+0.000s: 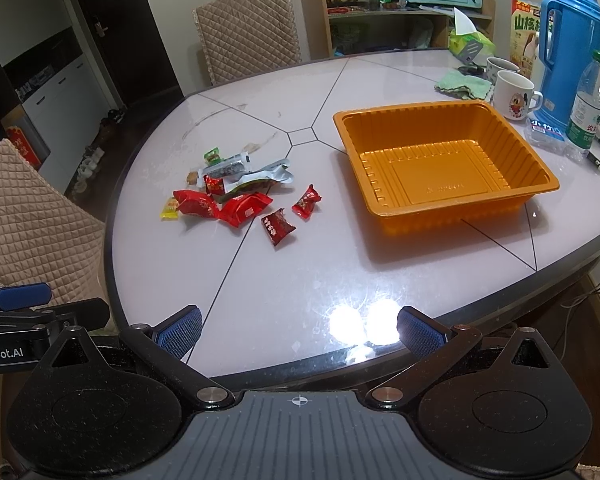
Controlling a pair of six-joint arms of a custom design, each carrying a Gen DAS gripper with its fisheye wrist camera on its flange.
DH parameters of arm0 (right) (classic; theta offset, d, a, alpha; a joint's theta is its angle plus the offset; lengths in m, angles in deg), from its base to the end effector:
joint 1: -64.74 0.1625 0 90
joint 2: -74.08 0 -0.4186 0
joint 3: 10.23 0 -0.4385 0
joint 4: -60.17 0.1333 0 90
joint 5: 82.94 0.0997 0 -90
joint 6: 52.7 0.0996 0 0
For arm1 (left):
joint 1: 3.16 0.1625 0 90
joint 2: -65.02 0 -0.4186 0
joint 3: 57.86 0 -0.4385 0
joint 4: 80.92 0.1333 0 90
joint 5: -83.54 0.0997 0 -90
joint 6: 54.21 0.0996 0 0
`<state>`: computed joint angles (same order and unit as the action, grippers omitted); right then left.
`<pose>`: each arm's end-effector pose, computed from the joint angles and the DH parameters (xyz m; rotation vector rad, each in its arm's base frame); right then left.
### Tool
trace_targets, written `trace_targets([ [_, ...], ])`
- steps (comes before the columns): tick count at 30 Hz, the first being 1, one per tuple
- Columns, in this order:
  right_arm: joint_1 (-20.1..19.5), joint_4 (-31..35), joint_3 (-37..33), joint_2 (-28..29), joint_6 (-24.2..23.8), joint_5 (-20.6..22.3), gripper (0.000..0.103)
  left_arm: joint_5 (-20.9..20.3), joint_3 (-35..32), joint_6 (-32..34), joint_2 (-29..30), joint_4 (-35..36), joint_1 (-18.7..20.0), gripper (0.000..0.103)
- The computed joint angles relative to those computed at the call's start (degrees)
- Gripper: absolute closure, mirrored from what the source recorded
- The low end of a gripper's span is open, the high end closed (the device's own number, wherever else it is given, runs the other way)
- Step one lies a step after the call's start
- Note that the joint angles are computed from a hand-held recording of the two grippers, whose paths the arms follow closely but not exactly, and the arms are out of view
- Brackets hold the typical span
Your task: Organize snacks
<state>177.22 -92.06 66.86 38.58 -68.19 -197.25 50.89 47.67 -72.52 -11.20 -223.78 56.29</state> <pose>0.3889 -0.6984 0.0647 0.7765 -2.5820 0.5250 -0.1154 -0.6227 0.3450 -0.0150 2.2352 -0.9239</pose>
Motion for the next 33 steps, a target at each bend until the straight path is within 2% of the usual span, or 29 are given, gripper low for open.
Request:
trace_targets([
  [33,-0.31,0.43,-1.05,0.62,-0.31,0.32,0.000,-0.07,-0.42,-0.31,0.07,0.69,0.34,0.012],
])
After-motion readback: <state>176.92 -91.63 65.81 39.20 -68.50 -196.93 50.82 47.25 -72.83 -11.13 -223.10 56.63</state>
